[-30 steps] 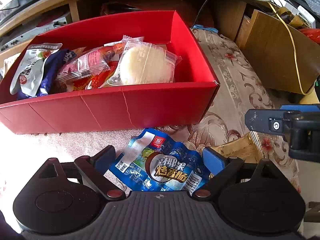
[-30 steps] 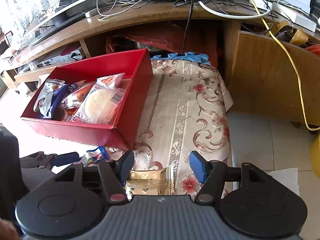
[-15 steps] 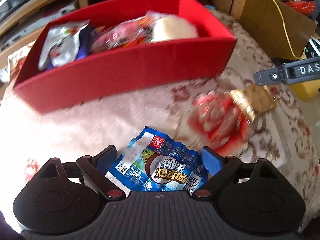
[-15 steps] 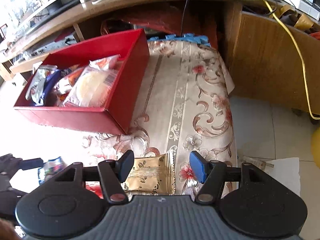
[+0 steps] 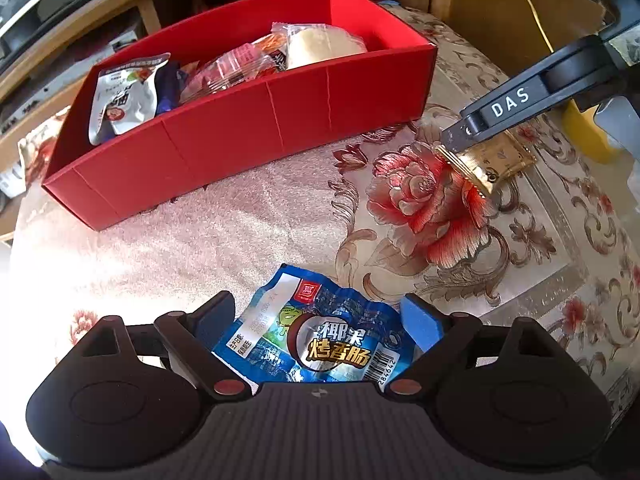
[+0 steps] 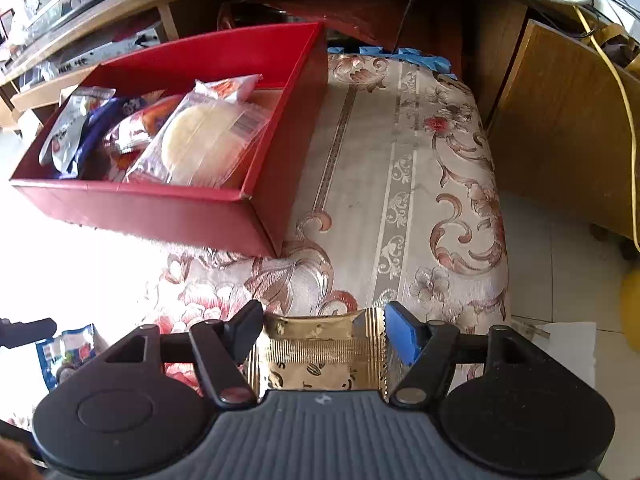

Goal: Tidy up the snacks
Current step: 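Close the right gripper on the gold-wrapped biscuit and lift it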

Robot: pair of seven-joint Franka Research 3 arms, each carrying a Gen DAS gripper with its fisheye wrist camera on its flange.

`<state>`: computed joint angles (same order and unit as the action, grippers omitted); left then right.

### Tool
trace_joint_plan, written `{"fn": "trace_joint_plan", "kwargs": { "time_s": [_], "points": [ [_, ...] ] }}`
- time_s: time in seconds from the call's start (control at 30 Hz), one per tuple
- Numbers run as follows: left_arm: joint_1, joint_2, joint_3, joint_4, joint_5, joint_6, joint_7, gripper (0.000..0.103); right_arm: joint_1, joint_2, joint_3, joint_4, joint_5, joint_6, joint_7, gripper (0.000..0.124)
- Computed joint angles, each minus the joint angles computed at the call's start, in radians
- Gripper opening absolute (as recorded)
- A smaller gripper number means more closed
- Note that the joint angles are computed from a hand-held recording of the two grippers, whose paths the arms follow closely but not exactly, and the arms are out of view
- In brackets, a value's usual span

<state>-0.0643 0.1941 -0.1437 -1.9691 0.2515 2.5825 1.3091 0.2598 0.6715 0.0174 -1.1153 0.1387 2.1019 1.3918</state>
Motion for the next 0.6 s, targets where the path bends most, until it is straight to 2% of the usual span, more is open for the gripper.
{"fn": "trace_joint_plan", "kwargs": {
  "time_s": [0.4, 0.6],
  "points": [
    [0.017, -0.048, -0.009, -0.053, -0.073, 0.04, 0.083, 0.094, 0.018, -0.195, -0.001, -0.283, -0.032, 0.042, 0.006, 0.075],
    [0.02, -0.063, -0.007, -0.068, -0.095, 0.051, 0.102, 0.095, 0.005, -0.26, 0.02, -0.353, 0.006, -0.019, -0.039, 0.076]
  ]
}}
